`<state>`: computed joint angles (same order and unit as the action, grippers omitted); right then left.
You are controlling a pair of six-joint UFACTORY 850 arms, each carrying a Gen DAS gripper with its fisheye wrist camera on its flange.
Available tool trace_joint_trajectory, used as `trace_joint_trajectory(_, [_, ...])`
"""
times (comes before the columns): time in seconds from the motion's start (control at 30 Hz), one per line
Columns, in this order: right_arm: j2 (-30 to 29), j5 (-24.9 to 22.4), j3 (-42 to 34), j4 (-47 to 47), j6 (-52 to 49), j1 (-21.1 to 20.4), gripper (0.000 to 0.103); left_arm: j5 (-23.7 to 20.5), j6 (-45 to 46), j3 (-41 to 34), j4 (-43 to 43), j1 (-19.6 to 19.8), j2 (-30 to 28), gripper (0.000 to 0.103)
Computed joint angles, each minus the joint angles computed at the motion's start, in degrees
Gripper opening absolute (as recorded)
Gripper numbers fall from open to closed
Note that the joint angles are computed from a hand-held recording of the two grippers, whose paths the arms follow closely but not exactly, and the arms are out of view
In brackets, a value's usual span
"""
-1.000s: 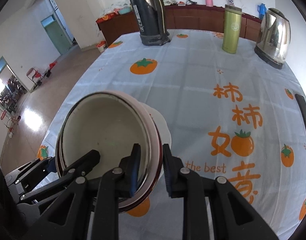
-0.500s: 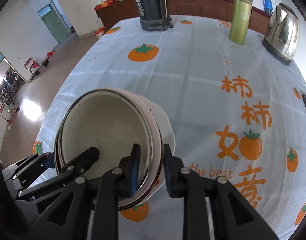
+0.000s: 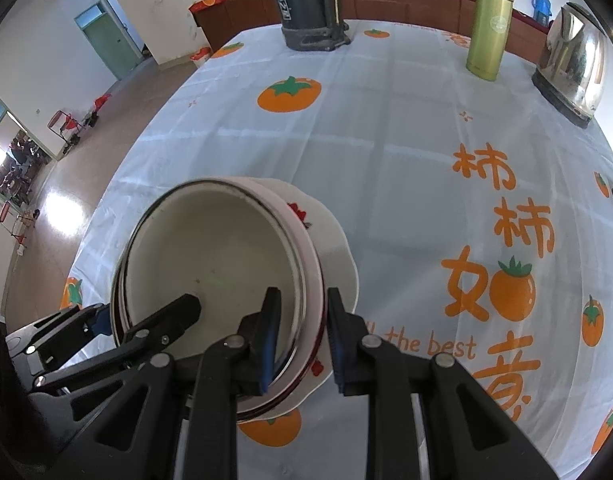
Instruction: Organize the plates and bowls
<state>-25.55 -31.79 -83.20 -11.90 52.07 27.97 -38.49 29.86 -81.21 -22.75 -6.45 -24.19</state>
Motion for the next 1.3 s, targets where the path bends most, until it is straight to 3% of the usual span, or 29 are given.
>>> trace_joint_trajectory(0.37, [-0.98,-1.39,-1.44,-3.22,1.1,0.52,0.026,-1.52,1.73,-0.99,-3.04,0.61,-1.17,0.04])
trace_joint_trajectory(0.47, [-0.56,0.46,-0.57,-3.07,1.28,0.27,0.028,-1.83,4.61,-0.78,-5.92,1.56,-1.19,0.043])
trace_joint_trajectory(0.67, [2.23,4.43,3.55,-6.37,6.39,0.06,0.06,1.74,2.76,1.57,-2.79,1.83,1.4,0.061])
trace_joint_trajectory(0.73, [3.9,5.91,5.77,-11.59,12.75,0.84,0.064,5.31,8.97,5.22,-7.66,2.56,4.82,0.061])
trace_joint_trajectory(0.83, [7.94,4.32,9.93,-29.58,30.74,3.69,0.065,11.59,26.94,12.21,-23.19,3.27,11.28,0.061])
trace_joint_trajectory(0.93, [12.51,-3.56,13.51,-47.56,48.12,8.35,0.071,15.57,44.93,18.76,-40.31,3.52,18.92,0.063])
trace_joint_trajectory(1.0, [14.63,-14.06,15.61,-59.11,56.69,12.9,0.084,15.68,56.92,21.79,-52.3,4.19,22.54,0.071])
trace_joint_trajectory(1.07, [15.82,-22.27,16.87,-64.67,59.92,16.27,0.093,13.67,68.92,24.76,-64.27,5.65,26.31,0.084])
trace_joint_trajectory(1.17, [17.22,-27.05,17.98,-67.32,62.21,18.28,0.095,10.89,84.56,28.48,-79.96,7.16,29.22,0.091])
trace_joint_trajectory(1.3, [18.65,-27.21,18.82,-67.16,63.96,19.06,0.095,9.04,81.1,28.35,-77.12,8.33,29.7,0.091])
